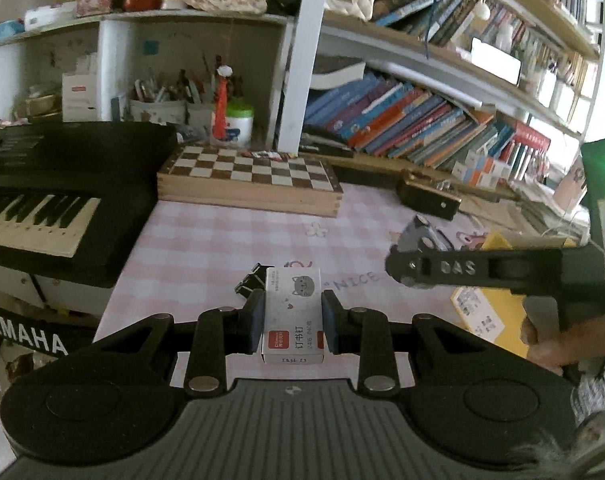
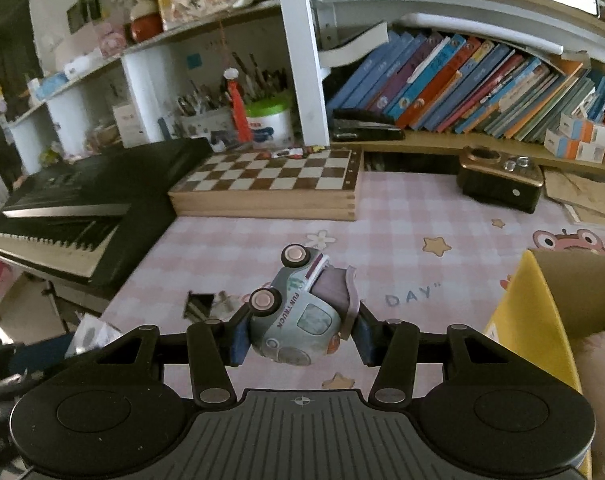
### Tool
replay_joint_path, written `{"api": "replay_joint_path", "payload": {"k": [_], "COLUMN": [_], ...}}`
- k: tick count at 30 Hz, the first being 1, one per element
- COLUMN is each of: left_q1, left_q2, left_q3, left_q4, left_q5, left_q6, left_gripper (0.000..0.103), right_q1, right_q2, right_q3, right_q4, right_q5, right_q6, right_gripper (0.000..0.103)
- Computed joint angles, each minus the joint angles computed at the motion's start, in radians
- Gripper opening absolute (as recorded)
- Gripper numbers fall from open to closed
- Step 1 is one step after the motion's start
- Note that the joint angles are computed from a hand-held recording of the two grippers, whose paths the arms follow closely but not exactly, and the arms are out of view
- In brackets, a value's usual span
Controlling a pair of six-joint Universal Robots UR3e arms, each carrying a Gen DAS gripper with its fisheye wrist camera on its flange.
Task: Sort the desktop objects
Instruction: 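Lift the white box with the left tool while the right tool lifts the truck, then carry the white box with the left tool while the right tool carries the truck to the yellow box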
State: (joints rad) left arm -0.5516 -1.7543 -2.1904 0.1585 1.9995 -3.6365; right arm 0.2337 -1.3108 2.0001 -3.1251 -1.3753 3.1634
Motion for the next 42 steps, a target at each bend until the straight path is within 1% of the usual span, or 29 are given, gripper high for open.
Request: {"api": "replay_joint_path", "payload": {"k": [11, 18, 22, 26, 33, 37, 42], "left_q1": [-0.126, -0.220, -0.289, -0.380, -0.548, -0.636, -0.724], "left_q2": [0.126, 0.193, 0.225, 0.260, 0.313, 0.334, 0.341], "left_q3": [-0.105, -0.152, -0.177, -0.190, -0.199, -0.189, -0.170], "left_q4": [-0.014, -0.048, -0.077, -0.133, -0.283, -0.382, -0.482], "left_q5": [0.086, 0.132, 0.173, 0.233, 0.335, 0.387, 0.418], "left_q6": [-0.082, -0.126, -0.171, -0.231, -0.391, -0.486, -0.580], "left_gripper": [0.027, 0.027, 0.027, 0.027, 0.027, 0.027, 0.027], "right_q1": [-0.031, -0.018, 0.020, 0.074, 0.202, 0.285, 0.394], "right_q2": [-0.291, -0.492, -0.572, -0.663, -0.793, -0.876, -0.956], "right_q3": [0.256, 0.411, 0.466, 0.518, 0.577, 0.607, 0.640], "right_q4": [0.043, 0.103, 0.136, 0.168, 0.239, 0.306, 0.386], "right_q5": [0.040, 0.022, -0.013, -0.053, -0.144, -0.209, -0.292], "right_q6": [-0.019, -0.003, 0.037, 0.080, 0.165, 0.215, 0.313], "right_gripper": [0.050, 0.050, 0.050, 0.050, 0.050, 0.050, 0.050]}}
